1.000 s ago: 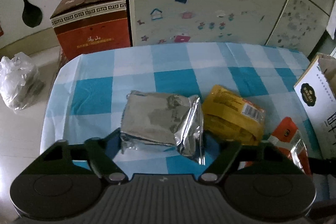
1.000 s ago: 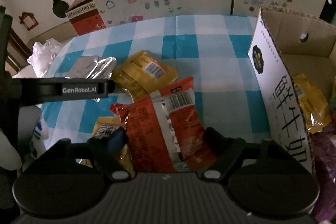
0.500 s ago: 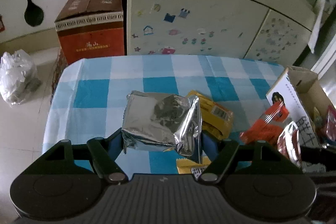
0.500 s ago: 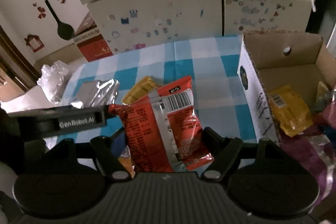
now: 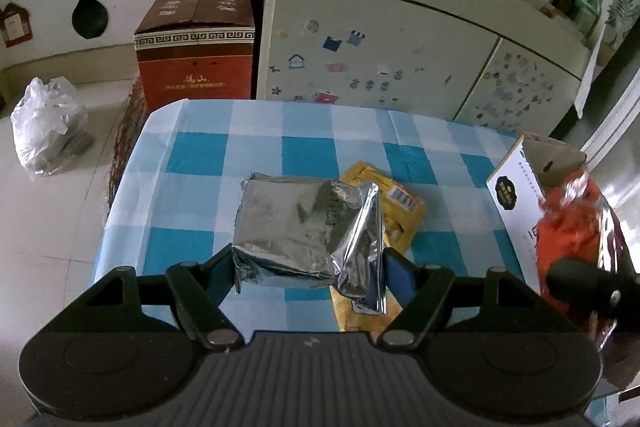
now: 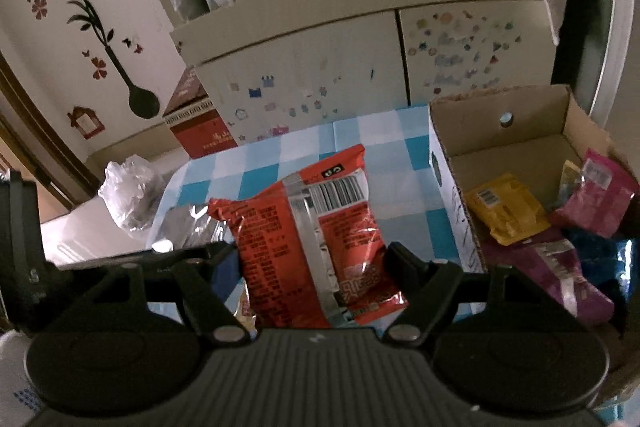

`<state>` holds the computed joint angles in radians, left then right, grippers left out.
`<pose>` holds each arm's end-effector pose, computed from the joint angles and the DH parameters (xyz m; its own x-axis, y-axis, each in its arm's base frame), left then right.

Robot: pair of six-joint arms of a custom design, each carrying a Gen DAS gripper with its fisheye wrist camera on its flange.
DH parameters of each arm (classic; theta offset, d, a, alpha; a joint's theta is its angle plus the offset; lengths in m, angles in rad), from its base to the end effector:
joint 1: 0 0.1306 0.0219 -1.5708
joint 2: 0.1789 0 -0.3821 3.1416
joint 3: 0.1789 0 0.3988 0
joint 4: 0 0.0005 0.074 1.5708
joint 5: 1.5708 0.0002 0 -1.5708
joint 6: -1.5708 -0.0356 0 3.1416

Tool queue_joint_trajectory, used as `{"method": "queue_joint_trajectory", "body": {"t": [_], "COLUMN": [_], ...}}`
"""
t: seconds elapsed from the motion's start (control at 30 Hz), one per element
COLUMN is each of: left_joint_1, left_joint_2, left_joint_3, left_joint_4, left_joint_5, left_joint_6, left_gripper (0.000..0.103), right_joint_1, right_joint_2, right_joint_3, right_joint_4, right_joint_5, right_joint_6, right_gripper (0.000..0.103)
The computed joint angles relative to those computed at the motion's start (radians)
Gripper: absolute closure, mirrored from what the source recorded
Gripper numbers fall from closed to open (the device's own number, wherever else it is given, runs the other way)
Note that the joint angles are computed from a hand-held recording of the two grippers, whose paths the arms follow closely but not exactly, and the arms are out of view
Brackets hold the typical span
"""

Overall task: Organize snacks
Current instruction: 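Lift both held bags and carry them over the cardboard box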

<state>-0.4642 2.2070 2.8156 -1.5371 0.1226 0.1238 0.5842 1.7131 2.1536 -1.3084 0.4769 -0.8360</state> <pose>0.6171 -0.3144 0.5330 -0.7735 0.2502 -0.5824 0.4176 0.8924 -0.1712 0.4859 0.3011 0.5825 -0.6066 0.3892 -0.6932 0.3097 0.9188 0.2448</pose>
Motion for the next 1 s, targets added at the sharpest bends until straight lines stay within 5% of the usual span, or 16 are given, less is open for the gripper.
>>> {"method": "queue_joint_trajectory", "body": {"t": [0.6,1.0], "left_joint_1": [-0.055,-0.077], "left_joint_2": [-0.143,-0.213], "left_joint_3": [-0.218,-0.353], "left_joint_4": [0.190,0.303], "left_joint_5": [0.015,0.038], "left_joint_6": [-0.050,-0.130], "left_gripper": [0.023,0.023], "right_joint_1": [-0.016,-0.077], "right_joint_2": [-0.167,-0.320], "right_joint_3": [-0.138,-0.275], "right_joint_4": [0.044,0.062], "right_joint_5": [0.135,0.265], "right_joint_6": [-0.029,-0.144], "right_gripper": [0.026,0.026]}}
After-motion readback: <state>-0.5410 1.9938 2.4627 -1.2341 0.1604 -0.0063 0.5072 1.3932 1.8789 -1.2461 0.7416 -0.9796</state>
